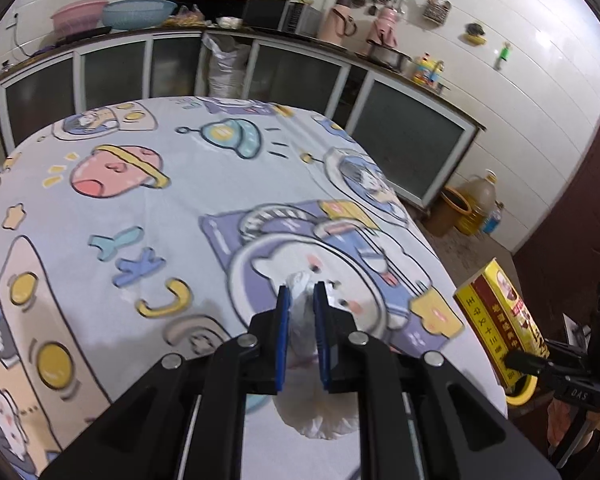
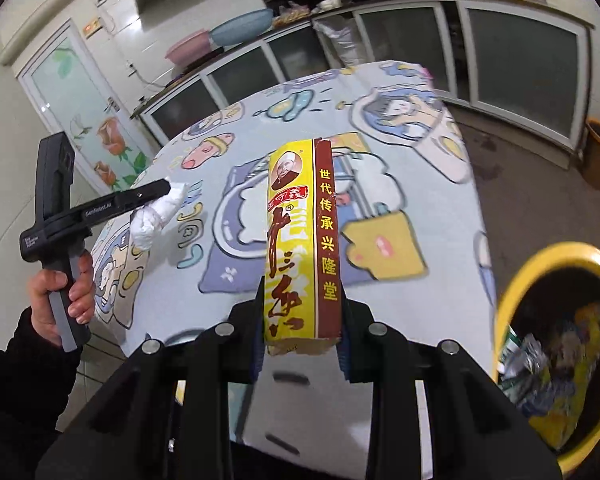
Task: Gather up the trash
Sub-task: 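Carry the box and tissue over the bin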
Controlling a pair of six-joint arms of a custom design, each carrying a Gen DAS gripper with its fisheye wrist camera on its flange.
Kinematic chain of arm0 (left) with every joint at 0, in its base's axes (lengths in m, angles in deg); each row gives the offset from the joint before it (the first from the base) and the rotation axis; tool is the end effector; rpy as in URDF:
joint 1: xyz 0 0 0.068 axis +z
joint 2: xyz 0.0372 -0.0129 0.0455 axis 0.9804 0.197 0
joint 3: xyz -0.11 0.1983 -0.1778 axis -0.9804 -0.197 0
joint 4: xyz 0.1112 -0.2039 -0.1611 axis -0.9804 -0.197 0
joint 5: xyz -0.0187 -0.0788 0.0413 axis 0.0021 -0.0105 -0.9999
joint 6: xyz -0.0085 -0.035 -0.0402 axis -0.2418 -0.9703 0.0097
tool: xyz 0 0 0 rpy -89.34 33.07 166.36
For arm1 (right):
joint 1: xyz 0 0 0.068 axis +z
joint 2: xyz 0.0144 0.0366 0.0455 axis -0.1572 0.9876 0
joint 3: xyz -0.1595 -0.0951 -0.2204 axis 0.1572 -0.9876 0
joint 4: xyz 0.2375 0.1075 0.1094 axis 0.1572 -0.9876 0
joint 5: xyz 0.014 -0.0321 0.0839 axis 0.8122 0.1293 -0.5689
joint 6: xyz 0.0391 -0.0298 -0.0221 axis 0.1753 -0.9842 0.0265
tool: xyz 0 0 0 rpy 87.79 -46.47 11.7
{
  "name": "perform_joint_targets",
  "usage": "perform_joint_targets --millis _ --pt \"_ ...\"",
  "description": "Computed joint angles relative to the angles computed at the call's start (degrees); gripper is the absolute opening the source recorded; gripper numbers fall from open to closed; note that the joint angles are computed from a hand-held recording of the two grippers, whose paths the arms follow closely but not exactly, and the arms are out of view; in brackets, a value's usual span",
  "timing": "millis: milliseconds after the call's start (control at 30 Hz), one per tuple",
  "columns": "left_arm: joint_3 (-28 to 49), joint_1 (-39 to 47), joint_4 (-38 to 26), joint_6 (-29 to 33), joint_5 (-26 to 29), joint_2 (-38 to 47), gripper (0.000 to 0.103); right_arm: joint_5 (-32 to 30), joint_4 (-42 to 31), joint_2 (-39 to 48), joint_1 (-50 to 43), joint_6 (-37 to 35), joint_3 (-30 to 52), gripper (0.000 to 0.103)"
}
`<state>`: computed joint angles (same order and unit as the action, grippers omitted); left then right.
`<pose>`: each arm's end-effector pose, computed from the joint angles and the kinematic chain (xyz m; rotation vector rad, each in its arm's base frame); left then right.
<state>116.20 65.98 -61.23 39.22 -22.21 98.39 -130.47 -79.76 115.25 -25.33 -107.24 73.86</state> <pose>0.2108 -0.0492 0.1932 -0.0804 2.3388 -0.3319 0.1951 -0.0321 0.1878 -0.4043 2.3833 0.6833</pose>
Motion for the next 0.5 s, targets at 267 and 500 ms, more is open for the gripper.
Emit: perform_joint_targets --millis 267,500 --pt "0.0 -13.3 1.4 -4.9 -6.6 0.8 0.011 -3.7 -8.6 -2.0 -13.9 -11.5 -0.4 0.028" --pt "4.3 -26.2 2.0 -7.8 -12.9 5.8 0.011 -6.6 -14.4 1.4 -24.6 -20.7 2.0 0.028"
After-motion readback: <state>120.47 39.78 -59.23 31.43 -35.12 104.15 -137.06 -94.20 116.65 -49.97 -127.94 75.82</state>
